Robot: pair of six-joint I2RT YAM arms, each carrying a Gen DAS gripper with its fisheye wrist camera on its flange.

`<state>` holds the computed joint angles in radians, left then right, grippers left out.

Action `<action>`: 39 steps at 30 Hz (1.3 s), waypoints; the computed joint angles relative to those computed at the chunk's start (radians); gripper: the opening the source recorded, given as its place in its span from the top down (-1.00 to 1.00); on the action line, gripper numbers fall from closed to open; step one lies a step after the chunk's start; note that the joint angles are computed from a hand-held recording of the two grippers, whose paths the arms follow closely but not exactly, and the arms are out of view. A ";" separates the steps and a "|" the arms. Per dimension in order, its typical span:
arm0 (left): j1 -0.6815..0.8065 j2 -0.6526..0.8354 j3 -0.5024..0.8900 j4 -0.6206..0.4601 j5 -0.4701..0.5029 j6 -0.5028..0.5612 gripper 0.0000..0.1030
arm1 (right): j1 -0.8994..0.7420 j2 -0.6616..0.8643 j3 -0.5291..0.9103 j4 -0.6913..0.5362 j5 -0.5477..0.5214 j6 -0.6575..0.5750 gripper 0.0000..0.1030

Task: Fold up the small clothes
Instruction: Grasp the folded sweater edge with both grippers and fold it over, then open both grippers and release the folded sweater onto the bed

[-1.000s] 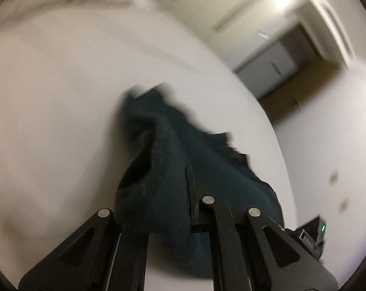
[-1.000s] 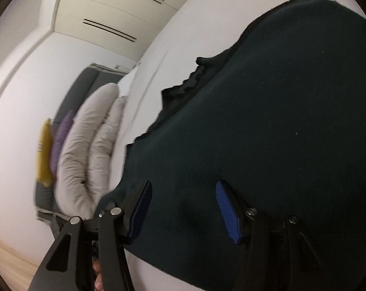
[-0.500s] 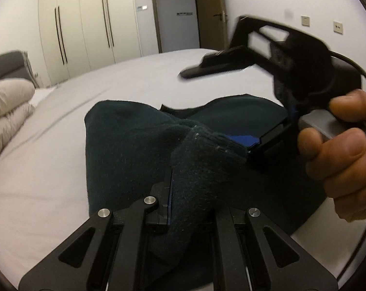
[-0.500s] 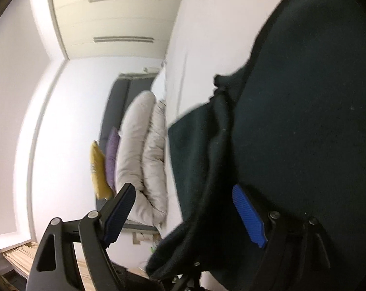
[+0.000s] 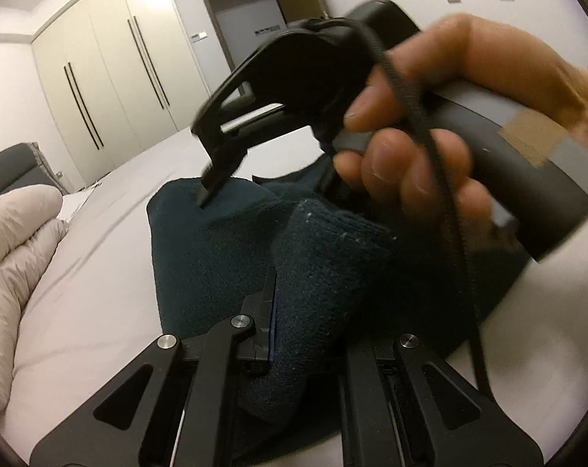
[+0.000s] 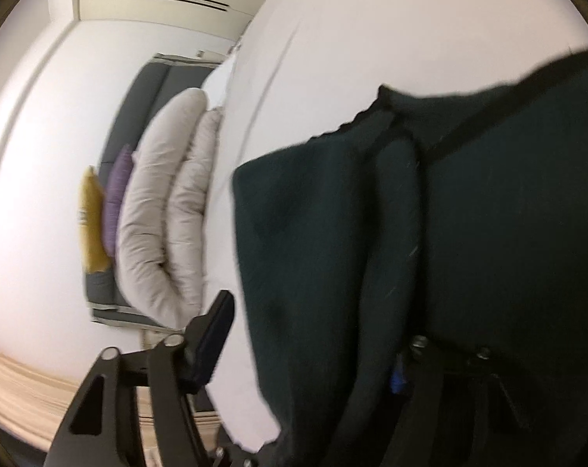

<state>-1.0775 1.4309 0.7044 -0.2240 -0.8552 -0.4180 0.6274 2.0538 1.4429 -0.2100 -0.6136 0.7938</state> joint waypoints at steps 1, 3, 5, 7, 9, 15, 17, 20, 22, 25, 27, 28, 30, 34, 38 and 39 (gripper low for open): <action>0.004 0.005 0.002 0.002 0.005 0.005 0.87 | 0.000 0.000 0.000 0.000 0.000 0.000 0.18; -0.003 -0.002 0.002 -0.019 0.013 -0.005 0.87 | 0.011 0.001 0.016 -0.062 0.058 -0.068 0.49; 0.008 -0.007 -0.011 -0.009 0.027 0.015 0.87 | -0.004 -0.021 -0.028 -0.044 0.076 -0.074 0.64; -0.001 0.000 -0.008 -0.017 0.033 0.013 0.87 | -0.021 -0.053 -0.074 -0.024 0.099 -0.087 0.71; 0.010 0.007 0.002 -0.004 0.043 0.043 0.87 | -0.028 -0.098 -0.119 -0.017 0.137 -0.114 0.72; -0.002 0.045 0.077 0.021 0.070 0.107 0.87 | -0.077 -0.239 -0.229 -0.015 0.214 -0.203 0.74; -0.003 0.067 0.117 0.034 0.083 0.130 0.87 | -0.121 -0.296 -0.268 -0.028 0.201 -0.232 0.74; 0.005 0.120 0.179 0.063 0.122 0.164 0.87 | -0.198 -0.352 -0.291 -0.075 0.169 -0.280 0.74; 0.010 0.161 0.211 0.082 0.140 0.183 0.87 | -0.234 -0.369 -0.294 -0.098 0.157 -0.302 0.74; 0.023 0.216 0.245 0.111 0.163 0.201 0.87 | -0.278 -0.383 -0.296 -0.131 0.147 -0.342 0.74; 0.018 0.237 0.245 0.131 0.173 0.196 0.87 | -0.303 -0.385 -0.294 -0.148 0.141 -0.364 0.74; 0.020 0.249 0.248 0.141 0.181 0.200 0.87 | -0.317 -0.386 -0.294 -0.157 0.135 -0.376 0.74; 0.026 0.258 0.240 0.162 0.195 0.211 0.87 | -0.343 -0.389 -0.299 -0.172 0.129 -0.398 0.74; 0.078 0.277 0.210 0.219 0.248 0.254 0.87 | -0.385 -0.400 -0.340 -0.150 0.116 -0.401 0.74; 0.171 0.251 0.198 0.167 0.350 0.257 0.79 | -0.404 -0.349 -0.380 -0.083 0.093 -0.352 0.67; 0.183 0.211 0.171 0.160 0.375 0.255 0.76 | -0.414 -0.351 -0.401 -0.048 0.070 -0.325 0.64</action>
<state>-0.8944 1.6414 0.8749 -0.0639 -0.4799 -0.1628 0.2130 1.7025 1.0423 -0.2584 -0.5435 0.4687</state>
